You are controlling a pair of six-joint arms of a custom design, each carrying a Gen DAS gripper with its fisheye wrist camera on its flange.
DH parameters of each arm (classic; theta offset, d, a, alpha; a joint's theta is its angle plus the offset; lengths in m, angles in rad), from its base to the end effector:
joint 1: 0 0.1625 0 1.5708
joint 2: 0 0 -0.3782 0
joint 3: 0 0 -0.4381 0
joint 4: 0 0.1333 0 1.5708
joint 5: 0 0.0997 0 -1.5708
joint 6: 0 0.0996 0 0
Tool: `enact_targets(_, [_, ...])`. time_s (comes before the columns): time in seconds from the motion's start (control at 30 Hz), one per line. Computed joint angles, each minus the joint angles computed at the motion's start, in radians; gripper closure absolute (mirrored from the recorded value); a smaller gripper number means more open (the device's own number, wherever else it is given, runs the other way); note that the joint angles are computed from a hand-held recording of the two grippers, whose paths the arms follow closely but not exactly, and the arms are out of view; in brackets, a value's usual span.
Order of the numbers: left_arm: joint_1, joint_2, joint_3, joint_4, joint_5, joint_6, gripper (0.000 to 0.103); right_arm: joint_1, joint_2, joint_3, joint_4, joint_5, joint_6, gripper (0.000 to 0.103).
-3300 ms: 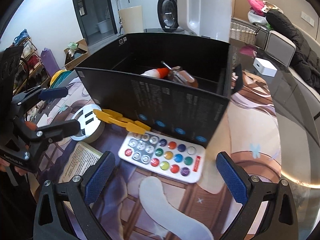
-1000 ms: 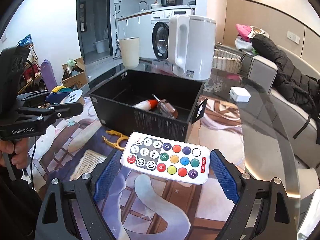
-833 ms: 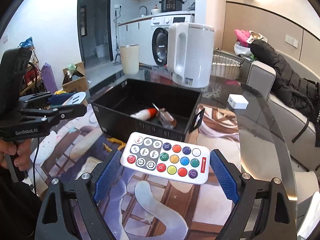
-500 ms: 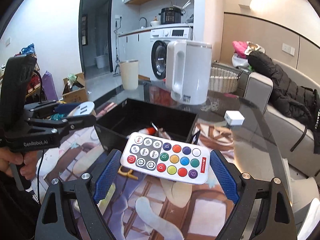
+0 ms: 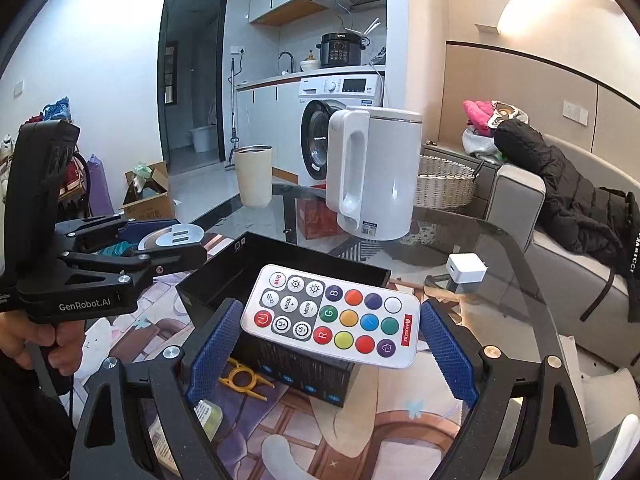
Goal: Organize rigid objects
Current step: 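Carry the hub and remote over the black box and lower them inside, then open both tools to release the hub and remote into the box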
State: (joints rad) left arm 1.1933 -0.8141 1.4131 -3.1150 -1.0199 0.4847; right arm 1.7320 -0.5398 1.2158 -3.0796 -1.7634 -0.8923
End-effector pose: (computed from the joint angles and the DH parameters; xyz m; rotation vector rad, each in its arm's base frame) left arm -0.1036 -0.7643 0.2216 0.6634 2.2426 -1.1466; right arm 0.2421 -0.7768 0.0908 1.1690 -2.2234 0.9499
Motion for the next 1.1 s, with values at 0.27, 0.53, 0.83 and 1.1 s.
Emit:
enact_targets(0.27, [0.009, 0.044, -0.065, 0.039, -0.019, -0.005, 0.046, -0.002, 0.046, -0.070, 0.055, -0.014, -0.016, 0.012])
enact_targets(0.53, [0.018, 0.090, -0.134, 0.080, -0.029, 0.000, 0.046, 0.001, 0.121, -0.177, 0.095, -0.054, -0.054, 0.013])
enact_targets(0.83, [0.039, 0.121, -0.195, 0.136, -0.047, -0.024, 0.046, 0.004, 0.188, -0.279, 0.171, -0.072, -0.079, 0.012])
enact_targets(1.1, [0.046, 0.135, -0.218, 0.168, -0.057, -0.035, 0.046, 0.004, 0.253, -0.375, 0.225, -0.094, -0.091, 0.013])
